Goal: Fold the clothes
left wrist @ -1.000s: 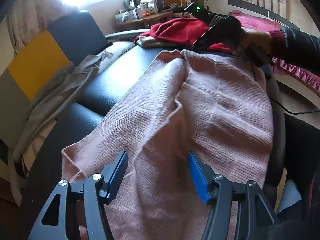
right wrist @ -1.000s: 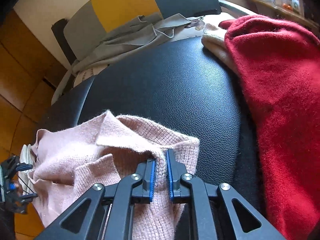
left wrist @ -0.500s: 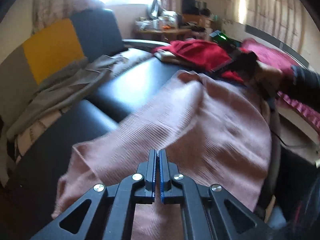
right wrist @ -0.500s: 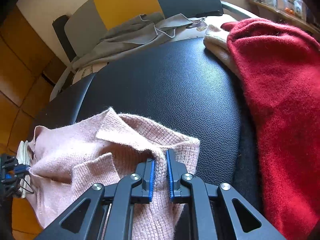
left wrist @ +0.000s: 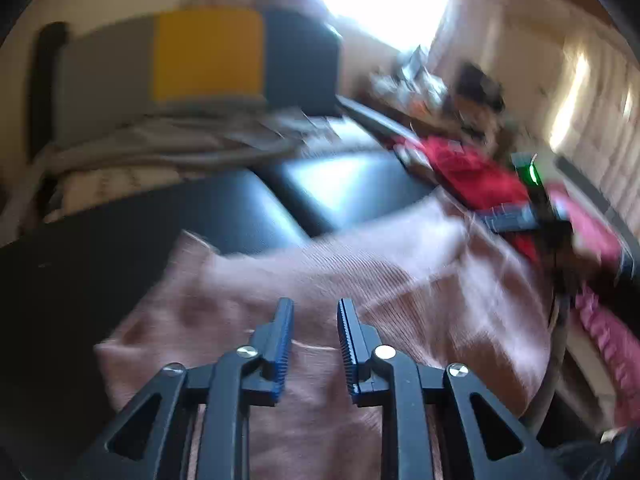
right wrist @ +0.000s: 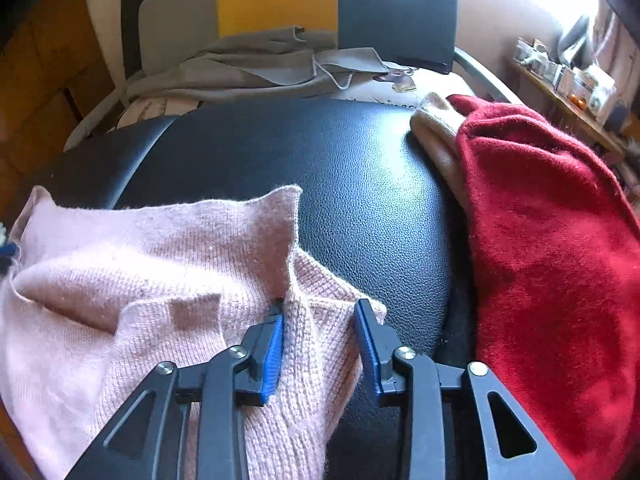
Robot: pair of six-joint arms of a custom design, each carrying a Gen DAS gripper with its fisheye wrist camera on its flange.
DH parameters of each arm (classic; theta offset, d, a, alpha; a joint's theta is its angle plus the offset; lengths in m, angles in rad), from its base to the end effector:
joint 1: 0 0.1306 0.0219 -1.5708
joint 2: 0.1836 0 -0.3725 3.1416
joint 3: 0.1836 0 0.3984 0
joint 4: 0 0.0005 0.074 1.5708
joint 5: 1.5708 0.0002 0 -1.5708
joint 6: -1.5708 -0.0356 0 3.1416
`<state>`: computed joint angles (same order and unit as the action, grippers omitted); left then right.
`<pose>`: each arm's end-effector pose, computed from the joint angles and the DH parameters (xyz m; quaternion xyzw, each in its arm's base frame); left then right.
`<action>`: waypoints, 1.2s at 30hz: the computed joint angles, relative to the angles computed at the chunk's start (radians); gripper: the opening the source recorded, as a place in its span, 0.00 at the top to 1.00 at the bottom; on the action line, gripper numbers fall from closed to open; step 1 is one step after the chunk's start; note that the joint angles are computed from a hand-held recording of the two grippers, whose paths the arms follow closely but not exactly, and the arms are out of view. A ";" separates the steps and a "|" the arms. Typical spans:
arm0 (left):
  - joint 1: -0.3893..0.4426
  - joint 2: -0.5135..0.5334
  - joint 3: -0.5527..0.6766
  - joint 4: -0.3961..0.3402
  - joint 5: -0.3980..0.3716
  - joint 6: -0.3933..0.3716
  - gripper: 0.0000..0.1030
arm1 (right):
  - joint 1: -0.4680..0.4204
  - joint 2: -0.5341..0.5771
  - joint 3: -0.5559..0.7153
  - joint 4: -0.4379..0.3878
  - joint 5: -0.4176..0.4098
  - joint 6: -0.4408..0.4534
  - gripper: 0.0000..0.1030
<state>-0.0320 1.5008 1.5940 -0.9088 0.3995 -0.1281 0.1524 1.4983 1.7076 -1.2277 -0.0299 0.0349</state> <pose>0.5331 -0.0314 0.4599 0.1458 0.9023 -0.1669 0.3698 0.5042 0.0780 0.4902 -0.0940 0.9574 0.0304 0.2714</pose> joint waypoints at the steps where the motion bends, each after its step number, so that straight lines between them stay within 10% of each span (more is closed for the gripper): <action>1: 0.022 -0.014 -0.006 0.014 -0.019 0.025 0.73 | -0.004 -0.012 -0.006 0.004 -0.009 0.001 0.57; 13: 0.096 0.021 0.026 -0.170 -0.107 -0.203 0.47 | -0.008 -0.155 -0.139 0.019 -0.175 -0.006 0.45; 19: 0.024 0.043 0.031 -0.092 -0.242 -0.236 0.47 | -0.024 -0.149 -0.154 0.000 -0.195 -0.034 0.41; 23: -0.042 0.049 0.012 -0.038 -0.503 -0.288 0.78 | -0.021 -0.128 -0.147 -0.022 -0.183 -0.025 0.39; 29: -0.019 -0.034 -0.061 0.071 -0.493 -0.130 0.96 | -0.002 -0.152 -0.171 -0.014 -0.143 0.001 0.49; 32: 0.062 -0.046 -0.029 0.072 -0.358 0.071 0.96 | 0.014 -0.160 -0.153 -0.018 -0.117 0.025 0.77; 36: 0.170 0.041 0.037 -0.028 -0.166 0.311 0.96 | 0.011 -0.159 -0.135 -0.021 -0.110 0.018 0.87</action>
<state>0.1380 1.5423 1.6308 -0.9366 0.2338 0.1827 0.1629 1.3396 1.5728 -1.2483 -0.1399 0.0533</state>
